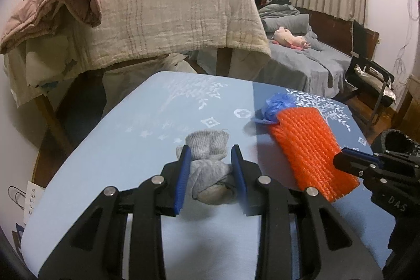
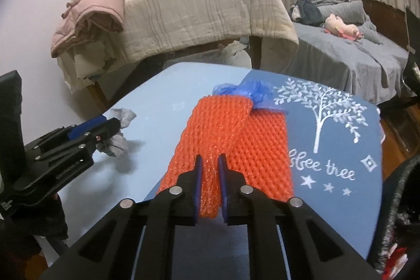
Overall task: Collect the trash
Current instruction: 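Carry the grey sock and orange mesh bag over the black bin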
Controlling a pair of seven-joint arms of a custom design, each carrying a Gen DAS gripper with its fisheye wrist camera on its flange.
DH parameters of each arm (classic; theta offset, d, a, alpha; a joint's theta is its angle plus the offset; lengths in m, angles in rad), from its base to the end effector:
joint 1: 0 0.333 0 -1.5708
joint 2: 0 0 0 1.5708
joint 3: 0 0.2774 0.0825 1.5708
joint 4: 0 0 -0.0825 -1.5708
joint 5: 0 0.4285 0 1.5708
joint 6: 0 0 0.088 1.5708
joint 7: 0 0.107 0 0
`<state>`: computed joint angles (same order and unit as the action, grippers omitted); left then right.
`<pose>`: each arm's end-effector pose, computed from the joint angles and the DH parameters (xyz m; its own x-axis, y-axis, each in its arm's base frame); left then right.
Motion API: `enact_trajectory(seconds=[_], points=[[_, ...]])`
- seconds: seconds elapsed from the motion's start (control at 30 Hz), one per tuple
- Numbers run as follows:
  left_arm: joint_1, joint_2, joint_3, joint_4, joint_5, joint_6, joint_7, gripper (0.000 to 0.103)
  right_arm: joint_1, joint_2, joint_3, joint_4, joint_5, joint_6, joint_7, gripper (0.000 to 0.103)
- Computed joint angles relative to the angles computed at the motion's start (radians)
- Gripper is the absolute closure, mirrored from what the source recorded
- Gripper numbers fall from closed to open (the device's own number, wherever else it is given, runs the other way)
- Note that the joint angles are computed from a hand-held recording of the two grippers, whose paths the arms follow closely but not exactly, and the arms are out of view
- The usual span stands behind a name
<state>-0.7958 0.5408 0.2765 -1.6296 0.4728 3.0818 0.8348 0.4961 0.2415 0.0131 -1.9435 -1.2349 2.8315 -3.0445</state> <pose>0.6122 -0.4298 0.3584 -0.3702 -0.9272 0.0567 -0.5603 0.1742 -0.8098 0.5521 0.3632 0.3428 0.0001 -0.9875 -0.1578 -0.6399 0.1212 -0.7588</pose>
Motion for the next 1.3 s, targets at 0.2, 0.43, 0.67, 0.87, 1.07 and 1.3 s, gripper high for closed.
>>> enact_trajectory(seconds=[0.2, 0.43, 0.67, 0.87, 1.07, 1.3], points=[[-0.021, -0.014, 0.002, -0.001, 0.013, 0.013, 0.0, 0.073, -0.008, -0.071, 0.01, -0.051, -0.06, -0.027, 0.057, 0.091], [-0.032, -0.023, -0.014, 0.01, 0.008, 0.025, 0.022, 0.073, -0.048, -0.163, 0.047, -0.129, -0.125, -0.058, 0.13, 0.091], [-0.049, -0.026, -0.03, 0.025, -0.02, 0.039, 0.061, 0.073, -0.094, -0.278, 0.096, -0.231, -0.157, -0.103, 0.175, 0.091], [-0.056, -0.014, -0.057, 0.057, -0.063, 0.046, 0.114, 0.073, -0.129, -0.375, 0.136, -0.316, -0.167, -0.145, 0.206, 0.091], [-0.037, 0.006, -0.123, 0.101, -0.126, 0.051, 0.209, 0.073, -0.165, -0.478, 0.169, -0.404, -0.159, -0.18, 0.233, 0.091], [-0.035, 0.041, -0.187, 0.158, -0.206, 0.054, 0.327, 0.073, -0.208, -0.624, 0.207, -0.529, -0.107, -0.221, 0.232, 0.091]])
